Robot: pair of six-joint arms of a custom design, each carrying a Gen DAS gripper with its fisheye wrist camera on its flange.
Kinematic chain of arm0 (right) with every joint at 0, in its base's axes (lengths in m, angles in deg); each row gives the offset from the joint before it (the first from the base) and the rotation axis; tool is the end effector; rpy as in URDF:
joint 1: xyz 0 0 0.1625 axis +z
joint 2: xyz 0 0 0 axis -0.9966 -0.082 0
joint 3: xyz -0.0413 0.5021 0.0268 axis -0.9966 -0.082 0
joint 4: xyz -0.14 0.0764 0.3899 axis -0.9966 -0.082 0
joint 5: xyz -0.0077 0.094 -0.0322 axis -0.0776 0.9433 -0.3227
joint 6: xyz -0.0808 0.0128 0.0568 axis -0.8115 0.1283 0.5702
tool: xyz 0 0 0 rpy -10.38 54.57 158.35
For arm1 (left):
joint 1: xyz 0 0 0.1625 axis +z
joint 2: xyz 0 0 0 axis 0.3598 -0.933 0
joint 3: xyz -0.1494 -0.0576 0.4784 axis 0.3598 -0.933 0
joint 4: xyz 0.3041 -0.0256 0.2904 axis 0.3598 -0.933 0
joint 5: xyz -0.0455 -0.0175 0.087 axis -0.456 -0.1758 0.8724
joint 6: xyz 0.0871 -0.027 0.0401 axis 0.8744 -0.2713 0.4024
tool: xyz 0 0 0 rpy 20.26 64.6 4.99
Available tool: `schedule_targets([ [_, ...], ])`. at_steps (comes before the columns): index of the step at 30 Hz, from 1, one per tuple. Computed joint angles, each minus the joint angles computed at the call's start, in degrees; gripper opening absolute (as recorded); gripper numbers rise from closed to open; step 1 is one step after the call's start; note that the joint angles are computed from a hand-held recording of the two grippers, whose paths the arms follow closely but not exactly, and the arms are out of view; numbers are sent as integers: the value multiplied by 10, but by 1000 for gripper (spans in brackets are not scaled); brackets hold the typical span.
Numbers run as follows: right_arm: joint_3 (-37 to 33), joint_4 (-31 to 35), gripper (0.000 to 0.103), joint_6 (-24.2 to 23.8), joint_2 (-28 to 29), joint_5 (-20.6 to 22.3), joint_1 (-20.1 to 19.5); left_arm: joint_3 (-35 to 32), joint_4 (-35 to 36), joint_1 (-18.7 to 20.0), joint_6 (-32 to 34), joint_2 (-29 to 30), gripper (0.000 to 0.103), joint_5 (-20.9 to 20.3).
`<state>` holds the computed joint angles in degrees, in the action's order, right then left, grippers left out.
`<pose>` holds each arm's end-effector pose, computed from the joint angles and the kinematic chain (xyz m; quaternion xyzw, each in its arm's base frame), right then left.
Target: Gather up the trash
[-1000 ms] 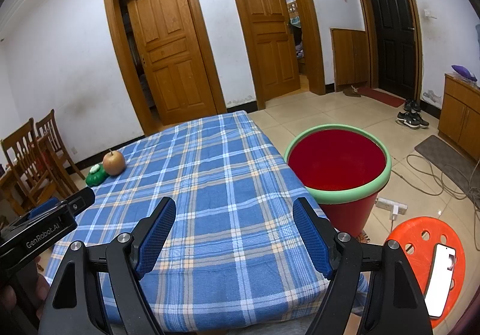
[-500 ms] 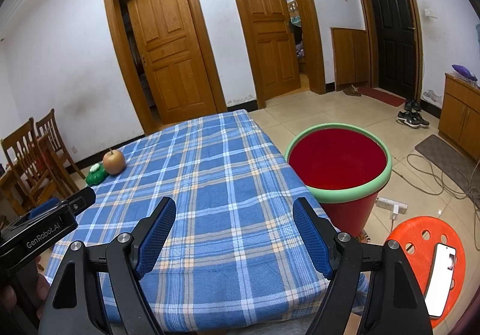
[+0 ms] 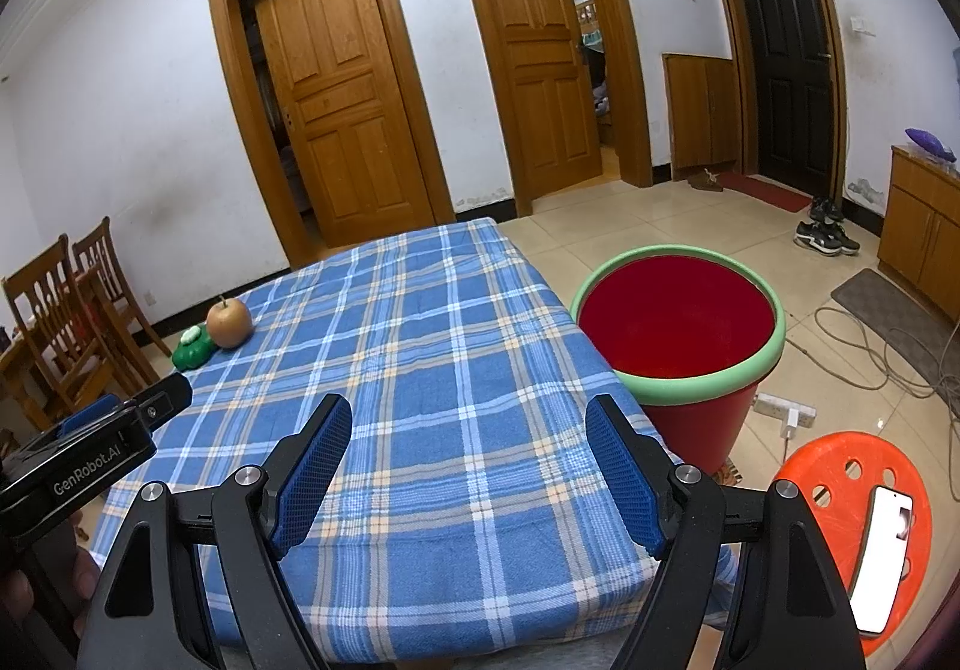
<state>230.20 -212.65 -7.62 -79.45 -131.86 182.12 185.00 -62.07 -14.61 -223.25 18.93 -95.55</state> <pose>0.1621 -0.3035 0.2752 0.3405 -0.8649 0.3427 0.1363 -0.3656 -0.2523 0.0778 -0.0945 0.7354 -0.5217 0.4219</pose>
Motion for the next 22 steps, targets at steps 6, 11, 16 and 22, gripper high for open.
schedule_targets([
  [6, 0, -2, 81, 0, 1, 0, 0, 0, 0, 0, 0, 0, 83, 0],
  [11, 0, -3, 81, 1, 3, -1, 1, 0, 0, 0, -1, 0, 83, 0],
  [16, 0, -2, 81, 1, 3, -1, 1, 1, -2, 0, 1, 0, 83, 0],
  [22, 2, -13, 81, -1, 11, -1, 2, 2, -3, 1, -2, 1, 83, -2],
])
